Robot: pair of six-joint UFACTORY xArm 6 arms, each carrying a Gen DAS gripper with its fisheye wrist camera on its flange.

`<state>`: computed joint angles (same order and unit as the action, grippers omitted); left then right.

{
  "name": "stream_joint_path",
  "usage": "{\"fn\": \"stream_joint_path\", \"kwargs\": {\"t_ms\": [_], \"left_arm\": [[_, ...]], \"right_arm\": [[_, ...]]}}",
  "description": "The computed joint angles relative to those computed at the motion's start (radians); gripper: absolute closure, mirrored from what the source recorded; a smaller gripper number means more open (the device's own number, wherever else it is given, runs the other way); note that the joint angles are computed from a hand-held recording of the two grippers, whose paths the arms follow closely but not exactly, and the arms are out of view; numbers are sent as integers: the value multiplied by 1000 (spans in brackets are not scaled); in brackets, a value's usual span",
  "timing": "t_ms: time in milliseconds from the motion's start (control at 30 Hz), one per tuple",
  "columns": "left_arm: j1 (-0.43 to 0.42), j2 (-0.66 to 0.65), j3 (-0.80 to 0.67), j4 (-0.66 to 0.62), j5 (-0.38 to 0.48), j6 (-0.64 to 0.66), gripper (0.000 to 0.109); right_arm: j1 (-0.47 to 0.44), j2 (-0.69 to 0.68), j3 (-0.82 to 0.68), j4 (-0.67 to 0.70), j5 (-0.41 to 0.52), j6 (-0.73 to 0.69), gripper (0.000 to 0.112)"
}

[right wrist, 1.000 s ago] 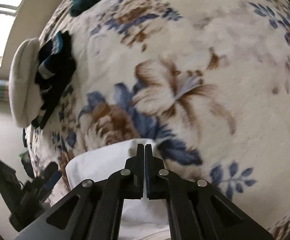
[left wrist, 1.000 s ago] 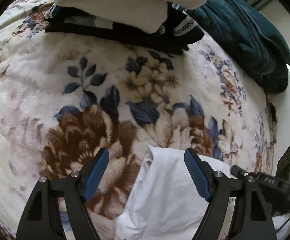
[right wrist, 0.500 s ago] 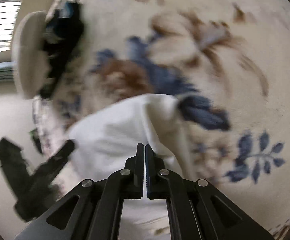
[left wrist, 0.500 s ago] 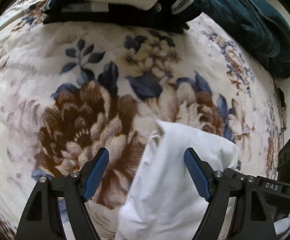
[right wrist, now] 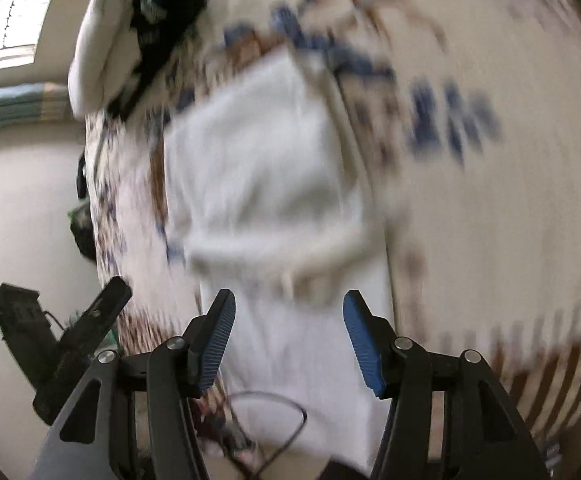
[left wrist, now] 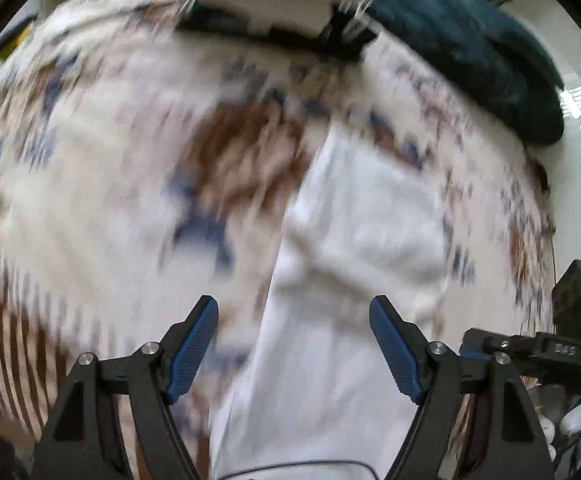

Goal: Fold small clothes

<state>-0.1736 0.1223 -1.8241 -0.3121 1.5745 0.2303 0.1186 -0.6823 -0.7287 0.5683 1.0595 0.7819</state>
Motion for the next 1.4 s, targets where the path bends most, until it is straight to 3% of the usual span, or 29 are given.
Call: {"fn": "stream_joint_path", "kwargs": {"t_ms": [167,333,567,633,667,767,833,967,1100,1200,1333,1400], "left_arm": [[67,-216,306,74,45,35,32],[136,-316,489,62,75,48,32],[153,-373,602,19,59,80,33],[149,-387,617,5,36,86,57],[154,-391,616,-19,39,104,97],[154,-396,597,-50,56,128,103],[155,-396,575,-81,66,114,103],[168,-372,486,-163,80,82,104],[173,-297,353,-275,80,39,104],[152,-183,197,-385,73,-27,104],[113,7,-24,-469,57,-91,104],[74,126,-155,-484,35,-128,104]], "right_arm": [[192,-211,162,-56,35,269,53],[374,-382,335,-83,-29,506,53],[539,-527,558,-34,-281,661,53],[588,-545,610,-15,-385,696,53],[602,-534,617,-3,-418,698,56],[641,-500,608,-34,-477,734,90],[664,-504,597,-97,-505,795,97],[640,-513,529,-197,-476,842,99],[539,-502,436,-228,-416,811,99],[411,-473,365,-180,-382,689,99],[204,-394,302,-12,-411,437,99],[70,-328,259,91,-381,292,99]]}}
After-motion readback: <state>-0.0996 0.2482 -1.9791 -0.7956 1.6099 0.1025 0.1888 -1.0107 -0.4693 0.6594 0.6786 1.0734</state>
